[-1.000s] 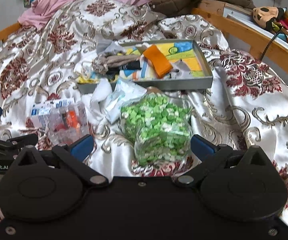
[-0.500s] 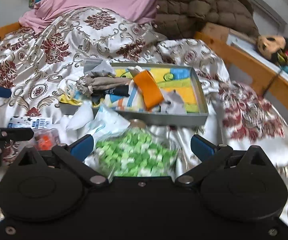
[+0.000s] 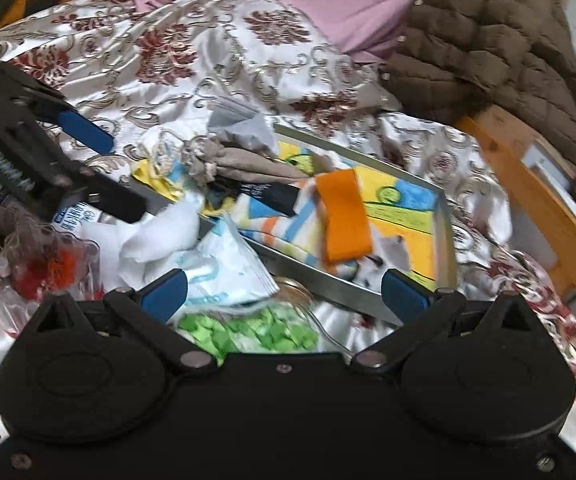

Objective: Organize soft objects
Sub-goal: 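Grasp the white cloth with the left gripper while the right grasps the white wipes packet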

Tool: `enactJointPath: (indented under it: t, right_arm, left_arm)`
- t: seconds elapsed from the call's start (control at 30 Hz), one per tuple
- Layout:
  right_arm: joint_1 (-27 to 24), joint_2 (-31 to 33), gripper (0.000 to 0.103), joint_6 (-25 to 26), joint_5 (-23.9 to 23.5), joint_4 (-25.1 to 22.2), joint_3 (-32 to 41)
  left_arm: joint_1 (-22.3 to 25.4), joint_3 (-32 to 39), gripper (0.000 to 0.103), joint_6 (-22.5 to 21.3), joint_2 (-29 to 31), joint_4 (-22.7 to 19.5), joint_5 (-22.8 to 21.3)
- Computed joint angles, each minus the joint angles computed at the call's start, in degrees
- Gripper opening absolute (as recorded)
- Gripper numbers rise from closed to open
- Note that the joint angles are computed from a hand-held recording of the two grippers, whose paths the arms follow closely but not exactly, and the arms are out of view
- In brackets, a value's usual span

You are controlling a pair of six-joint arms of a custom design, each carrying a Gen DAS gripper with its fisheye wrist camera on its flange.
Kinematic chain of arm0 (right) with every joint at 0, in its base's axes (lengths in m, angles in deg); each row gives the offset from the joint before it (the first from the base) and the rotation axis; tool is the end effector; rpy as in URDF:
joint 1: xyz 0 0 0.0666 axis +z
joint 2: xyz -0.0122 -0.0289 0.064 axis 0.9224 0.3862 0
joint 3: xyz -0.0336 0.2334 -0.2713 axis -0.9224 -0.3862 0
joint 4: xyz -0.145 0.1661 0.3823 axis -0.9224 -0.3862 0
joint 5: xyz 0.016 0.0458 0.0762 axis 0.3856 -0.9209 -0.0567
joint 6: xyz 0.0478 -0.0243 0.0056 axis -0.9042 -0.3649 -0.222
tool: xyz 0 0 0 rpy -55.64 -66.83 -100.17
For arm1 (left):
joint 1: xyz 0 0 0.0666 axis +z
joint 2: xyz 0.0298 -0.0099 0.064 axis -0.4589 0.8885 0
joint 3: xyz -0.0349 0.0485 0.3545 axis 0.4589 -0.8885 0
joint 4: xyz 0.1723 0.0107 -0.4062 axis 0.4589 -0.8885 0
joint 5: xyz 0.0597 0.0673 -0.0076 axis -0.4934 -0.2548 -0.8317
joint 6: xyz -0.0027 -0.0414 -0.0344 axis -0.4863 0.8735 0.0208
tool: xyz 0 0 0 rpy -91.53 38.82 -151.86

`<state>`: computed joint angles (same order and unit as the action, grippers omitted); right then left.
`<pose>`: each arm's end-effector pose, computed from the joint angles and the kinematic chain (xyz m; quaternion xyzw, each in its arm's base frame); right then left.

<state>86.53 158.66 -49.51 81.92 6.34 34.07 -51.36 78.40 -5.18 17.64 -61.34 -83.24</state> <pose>0.6267 0.2153 0.3642 -0.3049 0.8169 -0.0581 0.4861 0.5858 -0.2651 0.3487 0.1093 0.8769 -0.1793 0.4324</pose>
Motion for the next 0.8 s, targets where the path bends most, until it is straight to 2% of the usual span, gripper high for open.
enactJointPath:
  t: [0.2,0.33,0.43,0.5,0.57,0.8]
  right_arm:
    - [0.81,5.58,0.102,4.97,-0.97,-3.50,6.50]
    - [1.57,9.08,0.102,5.92,-0.50,-6.06,10.67]
    - [1.84,11.70,0.093,5.77,-0.21,-8.29,14.33]
    - [1.73,13.69,0.087,5.31,0.19,-9.80,17.12]
    - [1.65,15.23,0.074,4.68,-0.14,-11.44,19.31]
    - [1.40,17.88,0.062,4.19,-0.97,-15.28,22.94]
  left_arm:
    - [2.42,3.31,0.091,7.76,3.44,-1.82,7.22]
    - [3.11,4.74,0.090,10.76,5.09,-2.63,9.76]
    - [3.18,6.28,0.088,11.38,6.44,-4.05,10.59]
    - [3.30,7.29,0.082,12.49,7.29,-5.21,11.24]
    - [3.35,8.39,0.078,13.58,8.05,-7.04,11.21]
    - [3.53,9.42,0.071,15.12,8.84,-9.04,11.87]
